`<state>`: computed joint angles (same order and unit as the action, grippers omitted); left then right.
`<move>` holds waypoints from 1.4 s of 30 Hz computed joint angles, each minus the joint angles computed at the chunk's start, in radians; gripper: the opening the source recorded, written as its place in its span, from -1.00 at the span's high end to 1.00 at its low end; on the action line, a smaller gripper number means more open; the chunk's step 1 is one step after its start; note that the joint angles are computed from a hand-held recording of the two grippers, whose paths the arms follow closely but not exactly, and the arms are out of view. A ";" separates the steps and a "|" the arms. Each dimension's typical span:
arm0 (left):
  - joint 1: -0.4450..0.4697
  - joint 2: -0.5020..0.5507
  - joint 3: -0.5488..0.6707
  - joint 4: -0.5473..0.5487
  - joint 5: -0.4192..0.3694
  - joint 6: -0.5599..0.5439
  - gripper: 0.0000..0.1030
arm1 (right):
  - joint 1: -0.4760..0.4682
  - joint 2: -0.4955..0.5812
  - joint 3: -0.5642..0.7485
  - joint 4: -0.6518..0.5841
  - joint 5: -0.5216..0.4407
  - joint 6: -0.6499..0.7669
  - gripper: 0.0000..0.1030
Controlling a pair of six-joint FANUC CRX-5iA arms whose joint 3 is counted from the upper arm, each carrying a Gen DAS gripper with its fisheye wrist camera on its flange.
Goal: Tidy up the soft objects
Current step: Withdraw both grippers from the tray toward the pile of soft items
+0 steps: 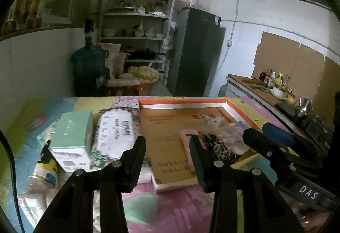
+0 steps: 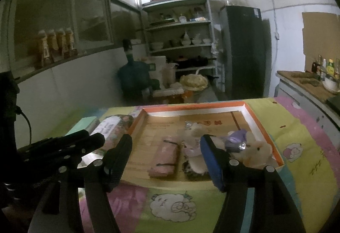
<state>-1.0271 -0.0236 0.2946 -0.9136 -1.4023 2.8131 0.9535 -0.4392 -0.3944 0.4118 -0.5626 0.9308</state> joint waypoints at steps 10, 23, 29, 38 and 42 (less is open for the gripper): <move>-0.063 -0.040 -0.021 -0.062 -0.087 0.031 0.16 | 0.082 -0.028 -0.031 0.099 -0.002 -0.100 -0.34; -0.169 -0.077 -0.042 -0.172 -0.271 0.059 0.16 | 0.168 -0.033 -0.048 0.166 -0.007 -0.168 -0.35; -0.214 -0.124 -0.087 -0.201 -0.348 0.109 0.16 | 0.211 -0.031 -0.056 0.195 -0.009 -0.198 -0.35; -0.264 -0.195 -0.159 -0.225 -0.438 0.188 0.16 | 0.260 -0.009 -0.052 0.194 -0.010 -0.202 -0.35; -0.292 -0.222 -0.187 -0.233 -0.477 0.222 0.16 | 0.283 0.004 -0.047 0.177 -0.009 -0.185 -0.35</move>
<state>-1.3190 -0.2452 0.1080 -1.1464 -1.8788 3.0354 1.2366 -0.4350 -0.4413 0.5890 -0.5715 0.7461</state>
